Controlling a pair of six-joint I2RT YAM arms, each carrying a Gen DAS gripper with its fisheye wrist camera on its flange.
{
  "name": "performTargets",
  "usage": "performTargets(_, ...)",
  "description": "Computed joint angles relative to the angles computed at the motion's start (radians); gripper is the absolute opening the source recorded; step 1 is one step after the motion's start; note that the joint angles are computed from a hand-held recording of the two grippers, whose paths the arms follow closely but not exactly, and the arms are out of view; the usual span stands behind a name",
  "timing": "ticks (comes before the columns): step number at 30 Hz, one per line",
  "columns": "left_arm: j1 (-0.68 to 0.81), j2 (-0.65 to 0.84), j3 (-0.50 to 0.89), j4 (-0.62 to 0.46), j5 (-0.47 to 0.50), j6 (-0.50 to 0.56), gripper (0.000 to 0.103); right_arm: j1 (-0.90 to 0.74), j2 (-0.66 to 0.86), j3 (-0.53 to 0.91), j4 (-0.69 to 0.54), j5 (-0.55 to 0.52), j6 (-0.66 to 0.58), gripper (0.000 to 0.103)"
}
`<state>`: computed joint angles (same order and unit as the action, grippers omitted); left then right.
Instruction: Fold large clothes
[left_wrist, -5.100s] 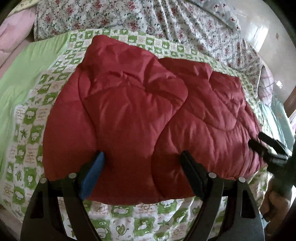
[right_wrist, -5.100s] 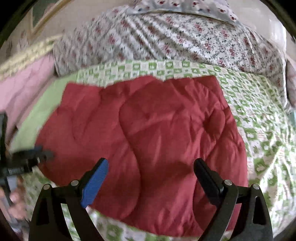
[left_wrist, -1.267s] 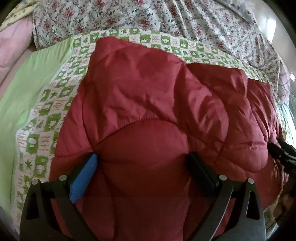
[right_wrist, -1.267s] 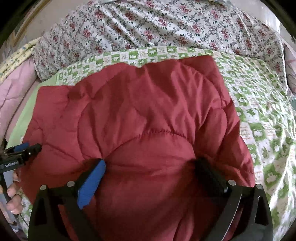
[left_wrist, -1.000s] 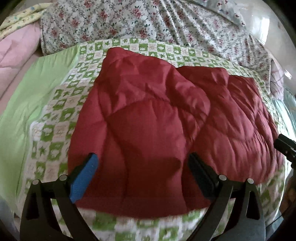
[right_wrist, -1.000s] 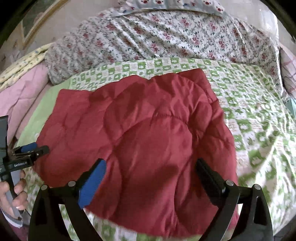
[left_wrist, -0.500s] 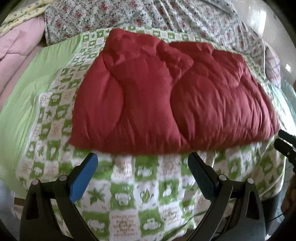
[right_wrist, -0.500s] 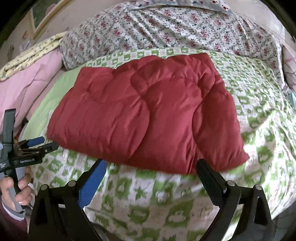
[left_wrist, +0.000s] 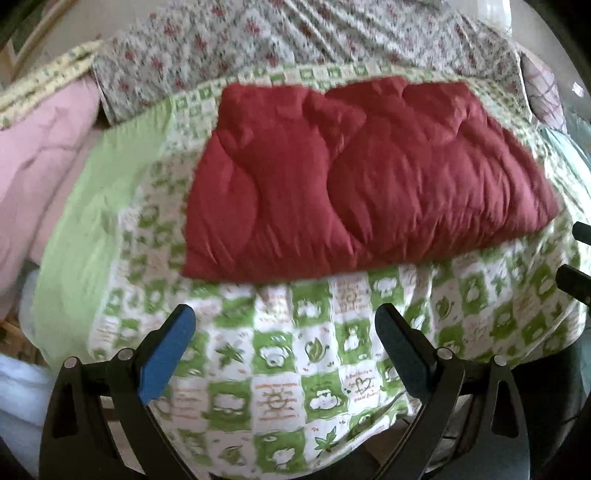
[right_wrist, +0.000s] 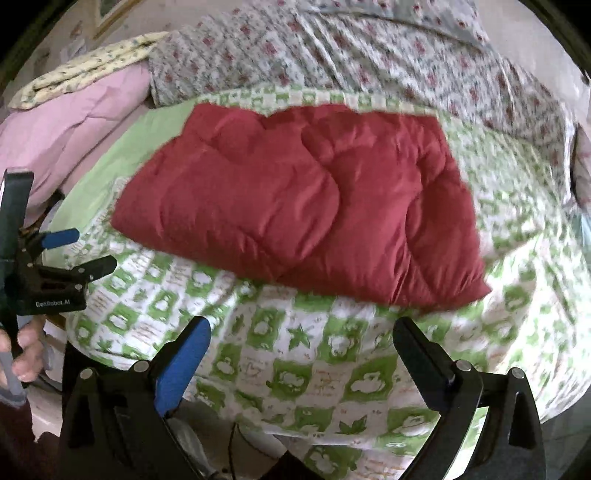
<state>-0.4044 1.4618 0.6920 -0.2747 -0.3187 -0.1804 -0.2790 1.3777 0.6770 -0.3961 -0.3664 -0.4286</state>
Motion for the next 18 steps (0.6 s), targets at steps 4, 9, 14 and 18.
performTargets(4, 0.003, -0.025, 0.059, -0.061, -0.02, 0.006, 0.1, 0.0, -0.031, 0.043, -0.041, -0.013, -0.003, 0.103)
performTargets(9, -0.002, 0.059, 0.112, -0.054, -0.044, 0.004, 0.101, 0.006, 0.049, 0.088, -0.029, -0.007, 0.019, 0.103)
performTargets(14, -0.019, 0.149, 0.159, -0.04, -0.067, 0.013, 0.101, 0.014, 0.142, 0.129, -0.013, 0.002, 0.05, 0.103)
performTargets(18, -0.006, 0.187, 0.197, -0.045, -0.052, 0.015, 0.101, 0.028, 0.188, 0.156, -0.006, 0.015, 0.071, 0.103)
